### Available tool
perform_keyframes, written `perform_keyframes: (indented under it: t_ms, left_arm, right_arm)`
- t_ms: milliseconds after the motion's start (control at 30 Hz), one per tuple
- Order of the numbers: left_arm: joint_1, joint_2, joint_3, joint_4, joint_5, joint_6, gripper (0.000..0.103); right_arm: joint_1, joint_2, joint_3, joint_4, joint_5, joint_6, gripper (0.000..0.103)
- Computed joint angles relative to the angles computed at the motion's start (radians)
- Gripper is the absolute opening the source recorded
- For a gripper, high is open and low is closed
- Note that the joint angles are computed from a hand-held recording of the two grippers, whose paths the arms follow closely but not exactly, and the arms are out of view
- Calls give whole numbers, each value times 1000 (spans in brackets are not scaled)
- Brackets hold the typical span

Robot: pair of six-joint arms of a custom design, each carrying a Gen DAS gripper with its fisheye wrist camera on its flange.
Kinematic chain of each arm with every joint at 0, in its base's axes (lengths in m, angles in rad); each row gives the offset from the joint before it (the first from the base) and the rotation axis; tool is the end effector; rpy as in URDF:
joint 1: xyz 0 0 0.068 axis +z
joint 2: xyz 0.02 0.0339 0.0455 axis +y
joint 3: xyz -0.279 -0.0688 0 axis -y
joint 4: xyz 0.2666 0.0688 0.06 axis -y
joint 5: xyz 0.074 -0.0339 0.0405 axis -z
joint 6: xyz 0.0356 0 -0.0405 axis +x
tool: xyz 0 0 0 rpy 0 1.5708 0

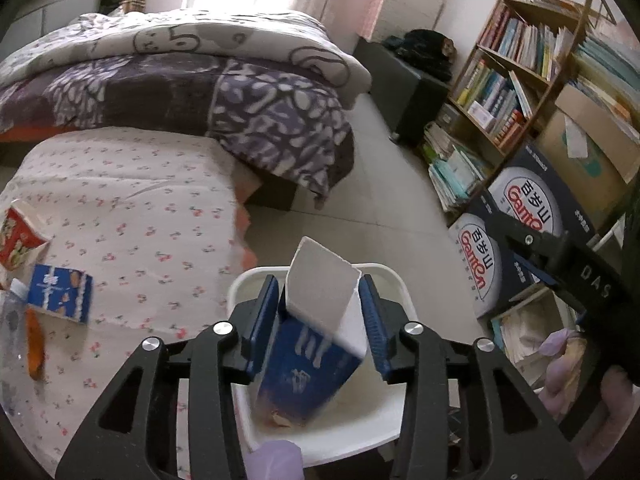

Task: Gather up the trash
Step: 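Release the blue tissue box and tissue wad into the white bin with both grippers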

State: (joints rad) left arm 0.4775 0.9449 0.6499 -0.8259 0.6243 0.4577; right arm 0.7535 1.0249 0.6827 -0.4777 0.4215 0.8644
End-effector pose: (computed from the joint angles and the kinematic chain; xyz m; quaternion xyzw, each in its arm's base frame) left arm 0.1639 0.0614 0.2269 0.0593 0.9283 -0.1715 0.3244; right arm 0.1697 0.1393 0.2412 0.1270 0.9041 0.1251 0.3883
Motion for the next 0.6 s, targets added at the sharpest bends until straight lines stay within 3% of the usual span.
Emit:
perform_keyframes:
  t_ms: [33,67,300,600]
  left_arm:
    - [-15,-9,-6,4,-9,-13,63]
    - [-26,-13,-12,15,-18,-25,67]
    - [-48,-20,-32,41,-68,-37,67]
    - [80,-22,-20,13,-81,92,80]
  right_arm:
    - [-5,-4,-1,1,-2,-2,80]
    - [-10,-7,-3,4,-4,-3,81]
    - [-12,-23,1,-1,6,-1,86]
    - [77,95,70,-8,32,4,90]
